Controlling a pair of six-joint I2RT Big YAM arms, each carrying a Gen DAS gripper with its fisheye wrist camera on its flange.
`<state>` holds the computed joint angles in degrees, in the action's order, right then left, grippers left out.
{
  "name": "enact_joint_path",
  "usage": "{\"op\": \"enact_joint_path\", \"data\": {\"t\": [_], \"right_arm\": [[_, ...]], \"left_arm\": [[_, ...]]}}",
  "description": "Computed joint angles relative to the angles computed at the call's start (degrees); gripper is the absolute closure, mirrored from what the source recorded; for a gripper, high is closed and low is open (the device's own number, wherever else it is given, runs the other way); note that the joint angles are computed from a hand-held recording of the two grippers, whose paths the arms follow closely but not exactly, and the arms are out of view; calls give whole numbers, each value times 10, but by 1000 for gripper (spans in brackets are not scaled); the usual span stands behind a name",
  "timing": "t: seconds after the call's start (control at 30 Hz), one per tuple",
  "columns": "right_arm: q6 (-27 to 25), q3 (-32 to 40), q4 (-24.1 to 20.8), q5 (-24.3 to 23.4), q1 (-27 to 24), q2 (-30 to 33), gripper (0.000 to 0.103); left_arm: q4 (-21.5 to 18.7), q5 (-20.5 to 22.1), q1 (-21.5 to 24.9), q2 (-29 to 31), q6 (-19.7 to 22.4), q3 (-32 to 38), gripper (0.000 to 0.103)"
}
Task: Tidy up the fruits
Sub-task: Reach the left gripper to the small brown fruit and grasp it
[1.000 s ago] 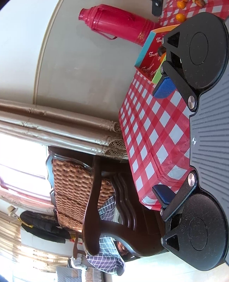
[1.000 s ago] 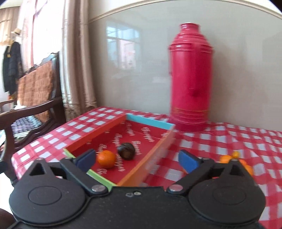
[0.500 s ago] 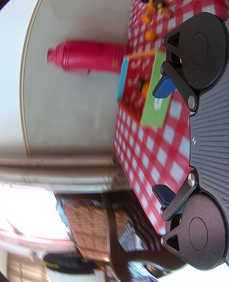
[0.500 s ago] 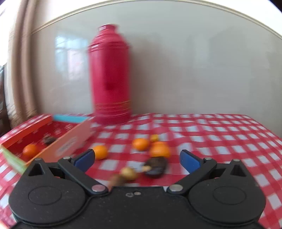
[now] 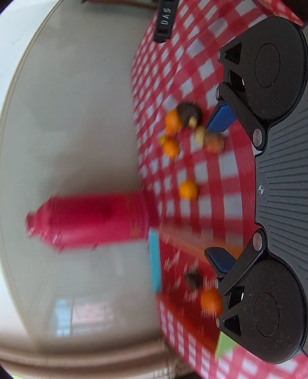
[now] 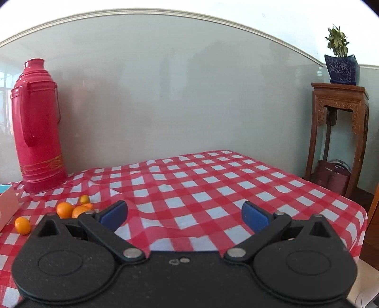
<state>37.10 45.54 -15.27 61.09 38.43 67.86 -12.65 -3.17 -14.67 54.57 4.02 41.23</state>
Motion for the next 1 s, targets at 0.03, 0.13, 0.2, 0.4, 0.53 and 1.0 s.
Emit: {"op": "enact_joint_path", "data": {"t": [0.03,0.13,0.2,0.4,0.53,1.0], "right_arm": [[5,-2,-4,7,1,-2,6],[24,-5,-31,40,5,-5,6],[19,-8,-27,42,0,-8,6],[26,-23,-17,18,-12,-28,6],[27,-23,-9,4,-14,-28,6],[-7,-11,20,-11,1,-4,6]], "left_arm": [[2,2,-7,10,1,3,1],[9,-4,-32,51,3,23,10],[-5,4,-41,79,5,41,19],[-16,-4,-58,135,-5,72,57],[-17,-6,-57,143,-16,73,76],[-1,-10,-14,95,-29,65,77]]}}
